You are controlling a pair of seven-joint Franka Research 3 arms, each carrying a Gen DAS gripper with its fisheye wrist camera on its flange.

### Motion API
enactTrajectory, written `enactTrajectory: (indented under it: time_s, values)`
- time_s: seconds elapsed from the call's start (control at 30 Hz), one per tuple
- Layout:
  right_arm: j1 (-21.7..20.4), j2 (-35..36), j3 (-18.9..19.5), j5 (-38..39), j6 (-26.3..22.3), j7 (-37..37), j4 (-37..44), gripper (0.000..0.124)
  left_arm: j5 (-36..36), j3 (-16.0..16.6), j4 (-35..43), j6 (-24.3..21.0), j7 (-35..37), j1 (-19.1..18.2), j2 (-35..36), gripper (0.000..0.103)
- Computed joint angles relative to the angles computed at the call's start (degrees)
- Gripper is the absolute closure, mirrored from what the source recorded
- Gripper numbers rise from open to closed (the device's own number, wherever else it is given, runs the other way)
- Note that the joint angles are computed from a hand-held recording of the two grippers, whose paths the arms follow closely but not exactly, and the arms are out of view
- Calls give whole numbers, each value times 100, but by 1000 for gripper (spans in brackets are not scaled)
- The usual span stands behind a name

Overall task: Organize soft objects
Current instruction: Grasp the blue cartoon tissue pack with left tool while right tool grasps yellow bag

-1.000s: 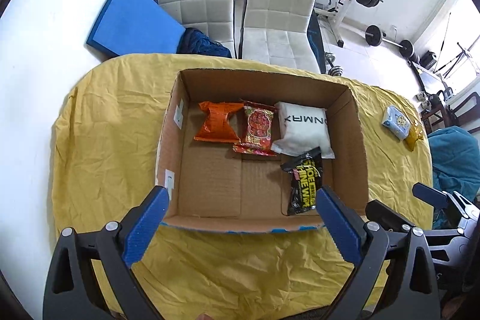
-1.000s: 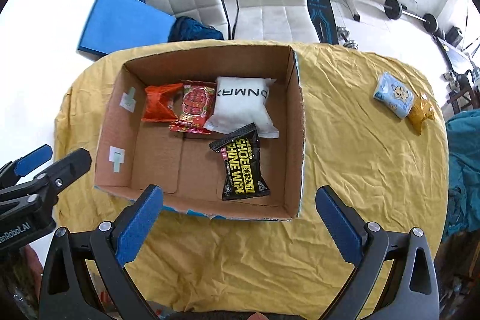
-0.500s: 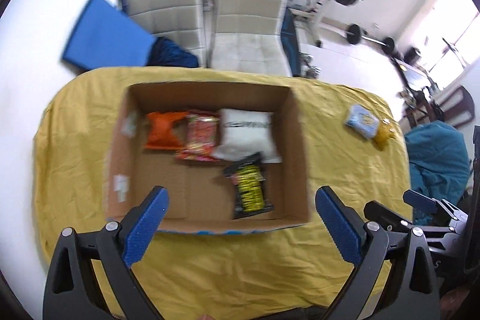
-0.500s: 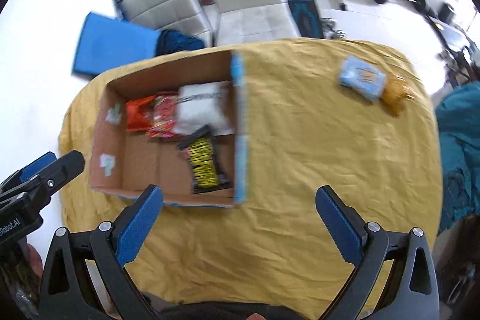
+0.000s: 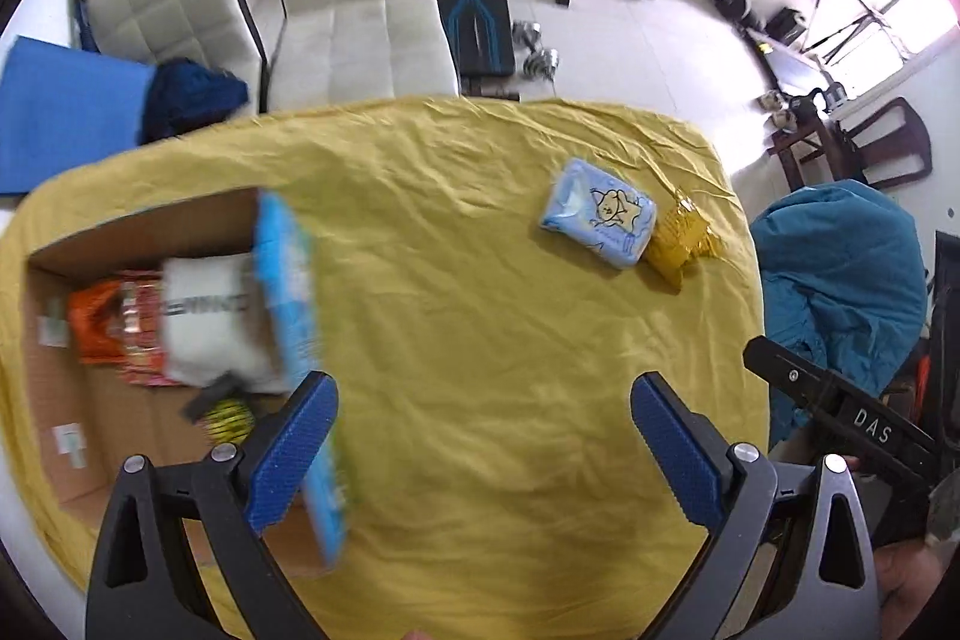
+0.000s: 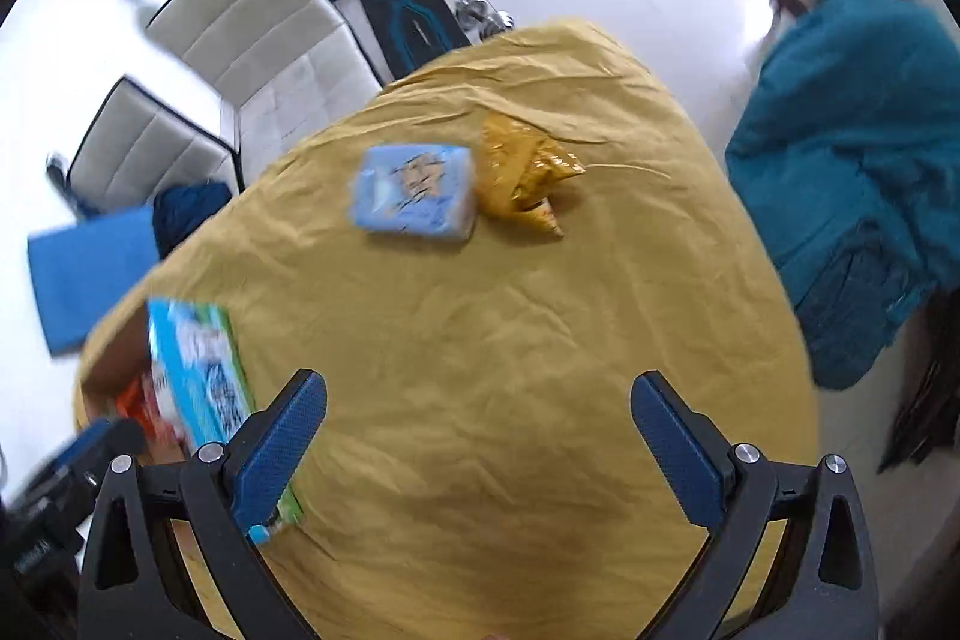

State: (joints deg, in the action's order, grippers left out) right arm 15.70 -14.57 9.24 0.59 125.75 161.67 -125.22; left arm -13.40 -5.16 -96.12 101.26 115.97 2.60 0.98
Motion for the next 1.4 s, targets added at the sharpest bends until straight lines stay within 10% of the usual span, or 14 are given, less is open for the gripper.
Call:
enactTrajectory:
  time_s: [0.5,0.87,1.13,1.4]
  values:
    - [-406,1588,-752,2262,2170,-2047,-459,61,-152,-545,980,-392,-2332,-344,1927,13]
    - [-550,1478,-836,2401,1954,-2449,-562,81,-501,-854,1917,-848,-3118,-437,3031,43]
    - [-643,1236,-854,1876,1714,-2272,-607,81,-1187,-905,2049,-895,-3833,-112,3029,31]
    - [-722,1214,-877,1993,1769,-2370,-743,81,258,-859,4022,-1812,-4156,-988,4322,22]
